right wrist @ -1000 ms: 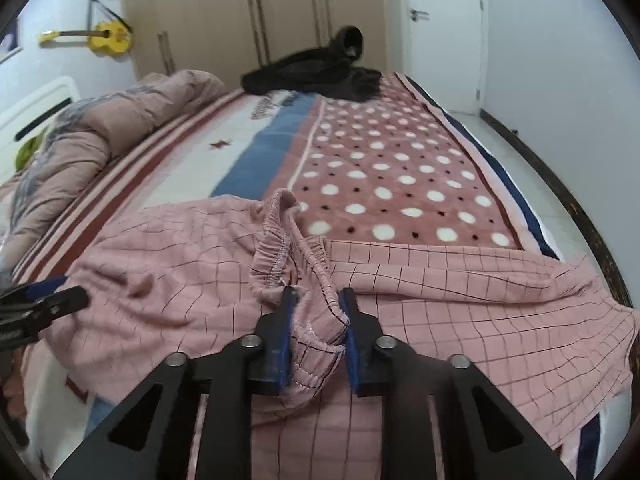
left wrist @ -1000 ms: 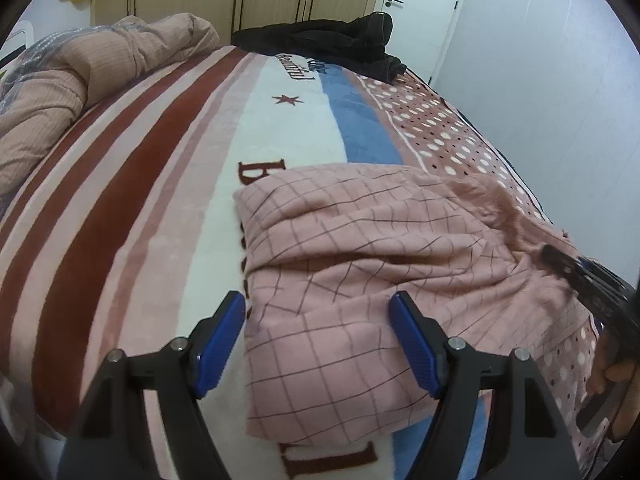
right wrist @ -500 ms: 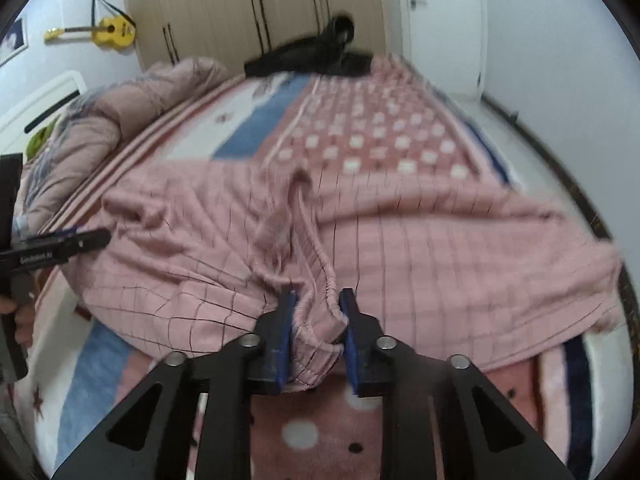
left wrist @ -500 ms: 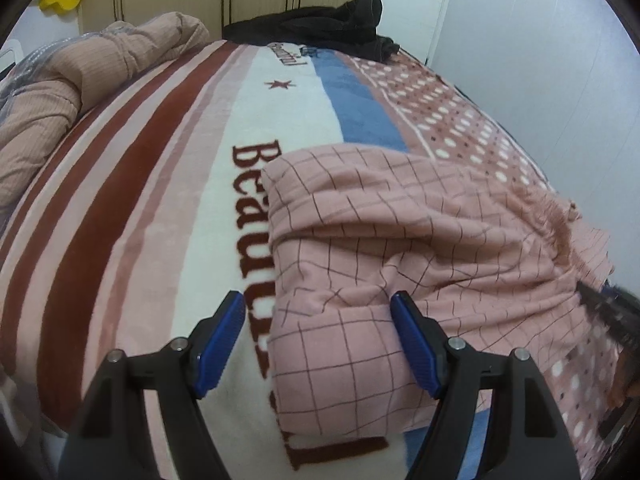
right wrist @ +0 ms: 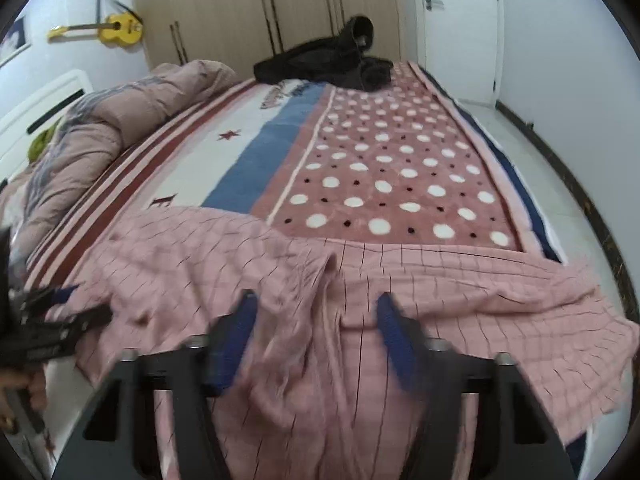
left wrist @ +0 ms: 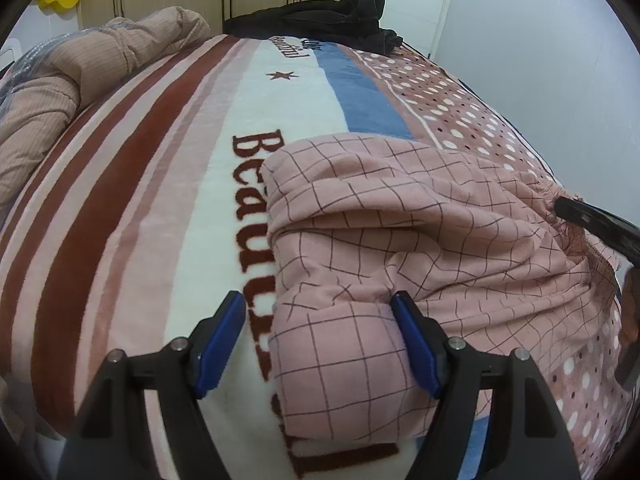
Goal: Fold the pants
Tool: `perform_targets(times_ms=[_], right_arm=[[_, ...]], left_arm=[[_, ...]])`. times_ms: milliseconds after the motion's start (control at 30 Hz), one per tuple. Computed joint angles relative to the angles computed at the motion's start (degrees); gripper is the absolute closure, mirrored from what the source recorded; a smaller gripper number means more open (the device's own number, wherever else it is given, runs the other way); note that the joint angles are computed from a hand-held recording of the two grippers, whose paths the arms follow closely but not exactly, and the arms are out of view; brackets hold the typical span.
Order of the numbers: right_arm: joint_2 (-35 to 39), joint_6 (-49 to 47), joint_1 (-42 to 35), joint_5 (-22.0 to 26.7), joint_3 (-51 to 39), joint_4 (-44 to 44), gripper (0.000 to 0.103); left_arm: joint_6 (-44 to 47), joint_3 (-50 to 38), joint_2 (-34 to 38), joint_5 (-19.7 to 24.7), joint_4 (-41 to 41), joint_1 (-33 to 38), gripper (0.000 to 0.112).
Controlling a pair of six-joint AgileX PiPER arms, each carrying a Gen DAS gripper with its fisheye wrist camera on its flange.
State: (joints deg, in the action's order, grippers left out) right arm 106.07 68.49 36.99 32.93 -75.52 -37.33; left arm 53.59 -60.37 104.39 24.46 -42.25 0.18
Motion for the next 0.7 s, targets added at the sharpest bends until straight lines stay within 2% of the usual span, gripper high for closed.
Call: perform_targets(times_ms=[33, 67, 167, 300, 433, 533, 600, 667, 700], right_arm=[[1.0, -3.0, -1.4, -0.8, -0.8, 2.8, 0.095], [1.8, -4.0, -1.7, 0.2, -1.8, 3.2, 0.096], [2.7, 0.5, -1.6, 5.4, -2.4, -3.3, 0.1], [1.7, -0.4, -3.8, 3.7, -0.2, -2.1, 0.1], [2.6, 2.9, -2.4, 8.7, -1.9, -6.6, 0.1], [4.1, -2.7, -3.8, 9.0, -4.2, -1.6, 0.098], [3.9, -4.9, -3.4, 9.5, -4.5, 0.0, 0.094], [1.4, -0.1, -1.7, 9.5, -2.3, -3.7, 0.078], [-0.2, 2.7, -0.8, 9.1, -0.7, -6.0, 0.077]], left_arm=[[0.3, 0.0, 0.1, 0.1, -0.3, 0.1, 0.041], [0.7, -0.1, 0.3, 0.3, -0.7, 0.2, 0.041], [1.7, -0.2, 0.7, 0.8, -1.9, 0.6, 0.041], [1.9, -0.6, 0.8, 2.0, -2.2, 1.1, 0.041], [2.6, 0.0, -0.1, 2.3, -2.2, 1.4, 0.041], [2.6, 0.4, -1.2, 3.0, -2.2, 1.8, 0.041], [4.9, 1.2, -3.0, 3.4, -4.5, 2.5, 0.041], [7.1, 1.7, -4.7, 3.7, -7.0, 3.2, 0.041], [8.2, 1.6, -5.8, 4.7, -8.9, 3.7, 0.041]])
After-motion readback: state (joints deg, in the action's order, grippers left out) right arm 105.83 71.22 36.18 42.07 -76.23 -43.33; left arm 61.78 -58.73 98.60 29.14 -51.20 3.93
